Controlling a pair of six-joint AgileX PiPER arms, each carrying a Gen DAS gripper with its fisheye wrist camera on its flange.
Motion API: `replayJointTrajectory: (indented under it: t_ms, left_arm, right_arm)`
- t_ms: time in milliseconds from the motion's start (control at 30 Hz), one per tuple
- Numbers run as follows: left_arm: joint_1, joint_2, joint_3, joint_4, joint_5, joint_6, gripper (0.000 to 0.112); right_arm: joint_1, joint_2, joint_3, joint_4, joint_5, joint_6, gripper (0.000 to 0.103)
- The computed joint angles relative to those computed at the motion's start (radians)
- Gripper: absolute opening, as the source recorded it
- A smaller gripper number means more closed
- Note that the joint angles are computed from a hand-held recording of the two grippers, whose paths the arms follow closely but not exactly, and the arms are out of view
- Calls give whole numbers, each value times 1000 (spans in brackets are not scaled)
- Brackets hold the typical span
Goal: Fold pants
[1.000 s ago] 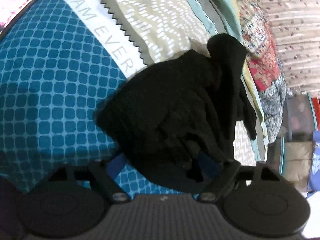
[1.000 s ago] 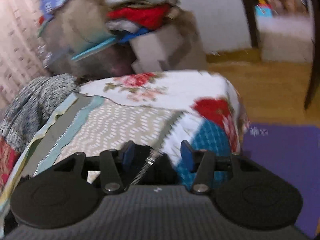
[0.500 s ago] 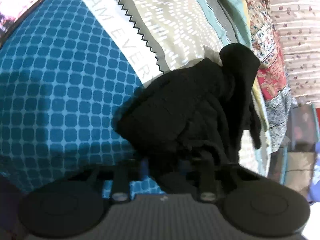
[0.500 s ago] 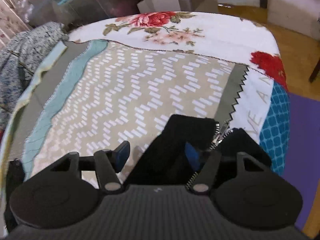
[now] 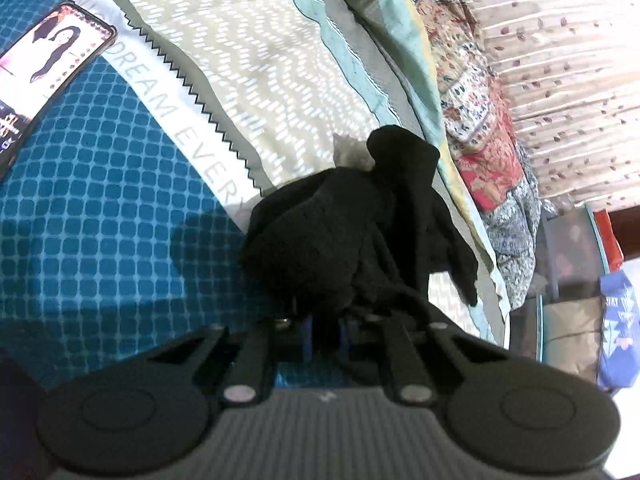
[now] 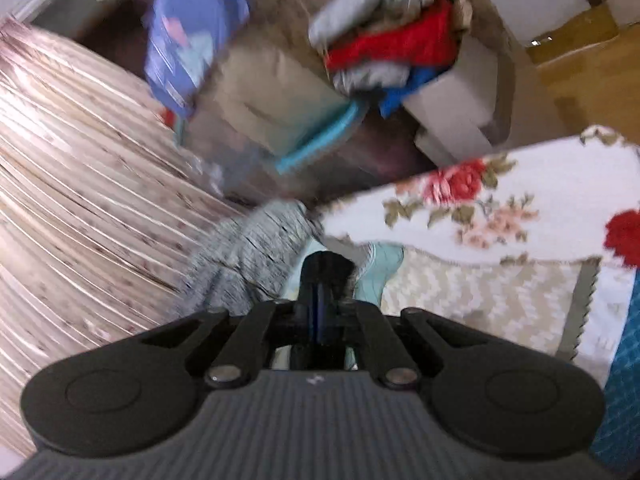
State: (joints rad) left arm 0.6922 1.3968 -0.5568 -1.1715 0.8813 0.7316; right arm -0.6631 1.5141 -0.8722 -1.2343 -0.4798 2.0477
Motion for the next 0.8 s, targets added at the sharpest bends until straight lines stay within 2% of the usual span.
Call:
replayJointTrajectory:
  t_ms: [67, 100, 167, 200, 233, 267, 333, 367, 433, 467, 500, 533, 633, 700, 800]
  left_arm:
    - [-16, -6, 15, 39, -23, -29, 10]
    - [-23, 4, 23, 57, -39, -46, 10]
    - [-26, 32, 42, 70, -61, -45, 10]
    - [-30, 50, 51, 80, -83, -43, 10]
    - [-40, 61, 58, 92, -103, -55, 10]
    - [-48, 70, 62, 100, -117, -63, 10]
    - [-54, 66, 72, 101, -129, -58, 11]
    - [-53, 61, 70, 110, -126, -64, 12]
    - [-50, 55, 66, 120, -121, -67, 16]
    - [-50, 43, 68, 126, -121, -70, 17]
    - [-39, 31, 74, 130, -115, -59, 20]
    - [-27, 18, 81, 132, -108, -48, 23]
    - [65, -35, 93, 154, -41, 9, 30]
    - [153, -64, 90, 157, 18, 68, 32]
    - [217, -82, 45, 159, 57, 104, 36]
  right_arm:
    - [-53, 20, 59, -14, -30, -33, 5]
    - [-69, 37, 99, -13, -17, -53, 5]
    - [-83, 85, 177, 33, 34, -141, 5]
    - [-71, 118, 205, 63, 96, -200, 5]
    - [-58, 145, 222, 121, 144, -279, 5]
    - [-62, 171, 249, 197, 153, -379, 4]
    - [-95, 162, 315, 317, 78, -495, 4]
    - [-100, 147, 327, 330, 75, -492, 9]
    - [-95, 102, 329, 340, 113, -471, 28]
    - [-82, 72, 323, 405, 160, -520, 49]
    - [-58, 18, 325, 505, 232, -608, 54]
    - [-40, -19, 324, 605, 279, -708, 54]
    - [-14, -68, 324, 829, 276, -971, 53]
    - [32, -102, 306, 824, 301, -977, 53]
    - [94, -103, 257, 593, 305, -757, 53]
